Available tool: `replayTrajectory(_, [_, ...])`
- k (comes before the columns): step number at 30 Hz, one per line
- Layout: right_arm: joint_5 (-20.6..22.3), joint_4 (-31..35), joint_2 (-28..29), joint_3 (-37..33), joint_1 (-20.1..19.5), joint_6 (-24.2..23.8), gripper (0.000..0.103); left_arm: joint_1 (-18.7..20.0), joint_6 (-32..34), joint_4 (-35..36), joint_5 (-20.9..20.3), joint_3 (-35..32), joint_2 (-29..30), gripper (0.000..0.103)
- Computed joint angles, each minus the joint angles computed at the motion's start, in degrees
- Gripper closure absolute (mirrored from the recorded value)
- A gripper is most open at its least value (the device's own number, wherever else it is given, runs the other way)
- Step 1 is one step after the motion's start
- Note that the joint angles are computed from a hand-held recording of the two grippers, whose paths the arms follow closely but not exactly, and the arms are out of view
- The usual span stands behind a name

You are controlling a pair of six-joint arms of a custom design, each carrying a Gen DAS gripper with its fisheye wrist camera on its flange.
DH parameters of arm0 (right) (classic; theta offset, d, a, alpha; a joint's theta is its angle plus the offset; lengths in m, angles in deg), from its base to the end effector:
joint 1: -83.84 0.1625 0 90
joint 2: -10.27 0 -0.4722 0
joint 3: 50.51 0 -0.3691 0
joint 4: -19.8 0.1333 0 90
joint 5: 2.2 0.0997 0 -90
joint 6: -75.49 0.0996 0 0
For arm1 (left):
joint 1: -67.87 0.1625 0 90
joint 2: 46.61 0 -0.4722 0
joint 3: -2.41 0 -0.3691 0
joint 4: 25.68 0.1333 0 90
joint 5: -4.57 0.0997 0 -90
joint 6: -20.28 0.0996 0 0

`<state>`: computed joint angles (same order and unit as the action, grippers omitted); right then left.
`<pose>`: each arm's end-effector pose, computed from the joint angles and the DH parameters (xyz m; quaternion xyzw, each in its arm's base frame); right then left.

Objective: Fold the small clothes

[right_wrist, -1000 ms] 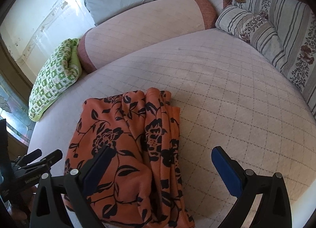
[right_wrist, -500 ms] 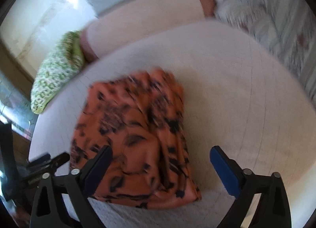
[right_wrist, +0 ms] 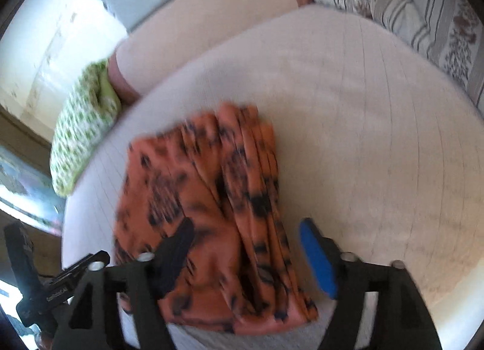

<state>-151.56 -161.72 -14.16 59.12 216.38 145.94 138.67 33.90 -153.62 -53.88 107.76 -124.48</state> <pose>0.4174 -0.3845 -0.0495 -0.2357 -0.8353 0.4387 0.2330 -0.0025 -0.5711 0.3885 0.2470 0.9263 -0.1008 0.2661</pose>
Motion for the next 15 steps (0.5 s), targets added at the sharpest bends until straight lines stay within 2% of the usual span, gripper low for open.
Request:
replayTrajectory(2, [-0.3,-1.8,-0.1,-0.9,-1.3,-3.8,0.023,-0.3,0.3,-3.0,2.0,-0.3,2.4,0.013])
replayTrajectory(4, [1.4,-5.5,0.4,-2.0,-2.6,-9.0,0.026,-0.7,0.7,-5.1,5.9,-1.1,5.6,0.013])
replayTrajectory(5, [2.6,-7.2,1.0,-2.9,-3.5,-12.0,0.031,-0.6,0.8,-5.8,6.7,-1.2,6.7,0.013])
replayTrajectory(7, [4.9,-8.3,1.7,-4.4,-4.9,-16.1,0.056,-0.2,0.9,-6.6,7.6,-1.6,8.5,0.013])
replayTrajectory(8, [6.9,-8.8,2.2,-5.1,-6.0,-18.1,0.058,-0.2,1.1,-7.3,8.1,-1.2,9.0,0.013])
replayTrajectory(11, [9.1,-4.6,3.1,-6.5,-8.8,-16.4,0.059,-0.5,3.3,-12.4,10.3,1.0,10.6,0.013])
replayTrajectory(12, [10.0,-6.2,3.7,-6.3,-9.8,-17.0,0.061,-0.7,3.8,-13.8,10.7,1.8,10.7,0.014])
replayTrajectory(14, [10.1,-8.3,4.1,-6.2,-9.6,-17.9,0.066,-1.6,6.3,-17.5,10.2,4.4,10.1,0.015])
replayTrajectory(15, [10.1,-7.7,3.9,-6.3,-9.2,-18.5,0.075,-2.1,7.8,-18.4,9.9,5.6,9.9,0.017])
